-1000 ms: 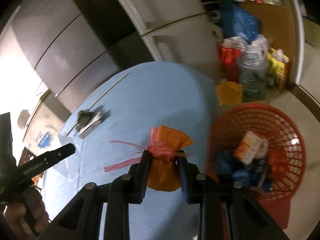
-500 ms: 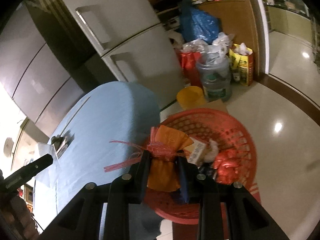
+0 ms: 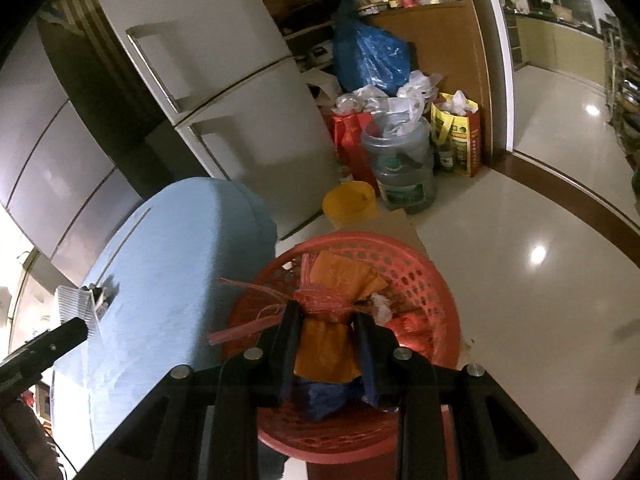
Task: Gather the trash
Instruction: 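Carry the orange bag with the right tool while the left tool carries the tray to the basket, then open the right tool over the basket while the left tool lowers and releases the tray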
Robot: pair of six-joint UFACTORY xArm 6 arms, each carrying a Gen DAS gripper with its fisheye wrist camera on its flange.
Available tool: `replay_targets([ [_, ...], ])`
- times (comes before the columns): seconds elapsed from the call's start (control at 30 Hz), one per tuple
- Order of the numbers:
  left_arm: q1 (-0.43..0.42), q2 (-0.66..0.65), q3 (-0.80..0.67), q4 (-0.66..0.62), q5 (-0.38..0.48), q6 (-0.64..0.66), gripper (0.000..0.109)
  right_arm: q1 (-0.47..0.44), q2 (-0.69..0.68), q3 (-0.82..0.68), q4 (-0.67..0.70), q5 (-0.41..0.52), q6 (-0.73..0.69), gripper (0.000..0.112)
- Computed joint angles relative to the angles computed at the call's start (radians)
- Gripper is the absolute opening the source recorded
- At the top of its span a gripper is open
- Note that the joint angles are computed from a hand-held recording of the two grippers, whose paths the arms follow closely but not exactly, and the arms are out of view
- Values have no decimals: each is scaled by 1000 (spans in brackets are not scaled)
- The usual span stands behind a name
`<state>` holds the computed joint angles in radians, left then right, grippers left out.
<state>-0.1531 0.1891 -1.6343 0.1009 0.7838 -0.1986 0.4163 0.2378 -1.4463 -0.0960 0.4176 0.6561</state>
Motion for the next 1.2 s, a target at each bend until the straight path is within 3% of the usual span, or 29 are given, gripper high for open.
replay_targets([
  [0.7,-70,173,-209,-31,86,49,77,-38,43,-18,50,24,-49,29],
  [1.2,-75,207,-253,-45,106,67,77,-41,54,-32,49,24,-54,29],
])
